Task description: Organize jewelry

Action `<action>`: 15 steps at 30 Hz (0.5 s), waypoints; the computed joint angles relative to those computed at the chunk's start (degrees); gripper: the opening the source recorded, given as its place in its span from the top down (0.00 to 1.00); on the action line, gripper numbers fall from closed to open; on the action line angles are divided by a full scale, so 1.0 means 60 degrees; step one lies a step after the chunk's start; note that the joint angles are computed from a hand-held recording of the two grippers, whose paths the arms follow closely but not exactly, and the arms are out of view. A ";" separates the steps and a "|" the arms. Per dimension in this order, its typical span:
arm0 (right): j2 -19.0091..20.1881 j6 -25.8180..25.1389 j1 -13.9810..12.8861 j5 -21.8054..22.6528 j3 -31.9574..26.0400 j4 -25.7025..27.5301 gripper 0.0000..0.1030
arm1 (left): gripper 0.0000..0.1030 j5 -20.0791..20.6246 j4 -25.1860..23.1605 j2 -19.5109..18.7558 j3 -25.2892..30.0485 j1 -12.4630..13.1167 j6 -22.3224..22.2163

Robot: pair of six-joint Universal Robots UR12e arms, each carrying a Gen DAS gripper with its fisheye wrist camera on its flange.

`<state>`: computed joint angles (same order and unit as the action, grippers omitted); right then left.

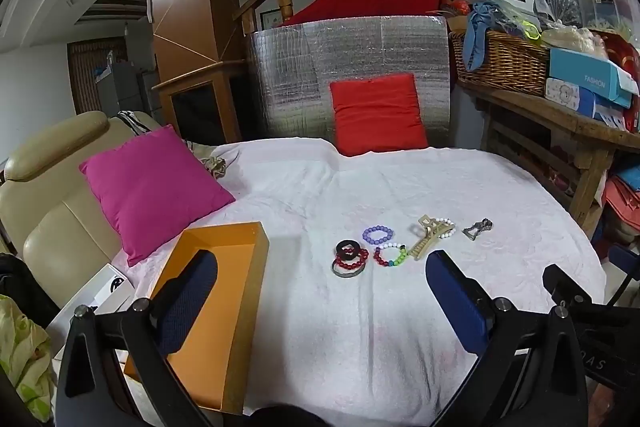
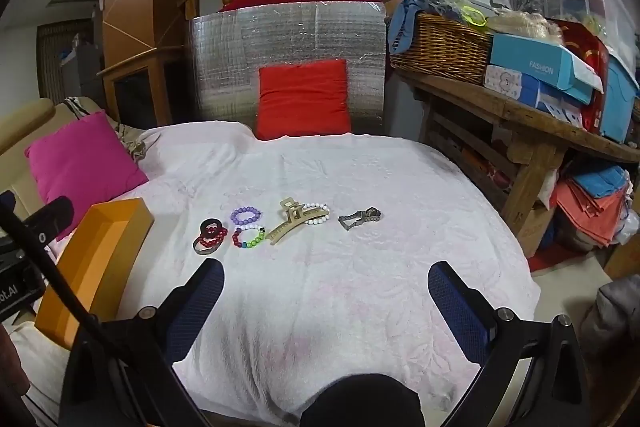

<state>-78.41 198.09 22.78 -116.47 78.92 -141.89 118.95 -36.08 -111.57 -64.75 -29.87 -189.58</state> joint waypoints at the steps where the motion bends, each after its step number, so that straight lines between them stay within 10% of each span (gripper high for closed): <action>1: -0.0007 0.0039 -0.0002 0.0008 0.0007 0.0004 0.00 | 0.00 -0.0012 -0.0013 -0.0016 0.0022 0.0021 -0.0010; 15: 0.0096 0.0096 0.0058 -0.0013 -0.0131 0.0213 0.00 | 0.00 0.0012 0.0337 0.0216 -0.0400 0.0077 0.0016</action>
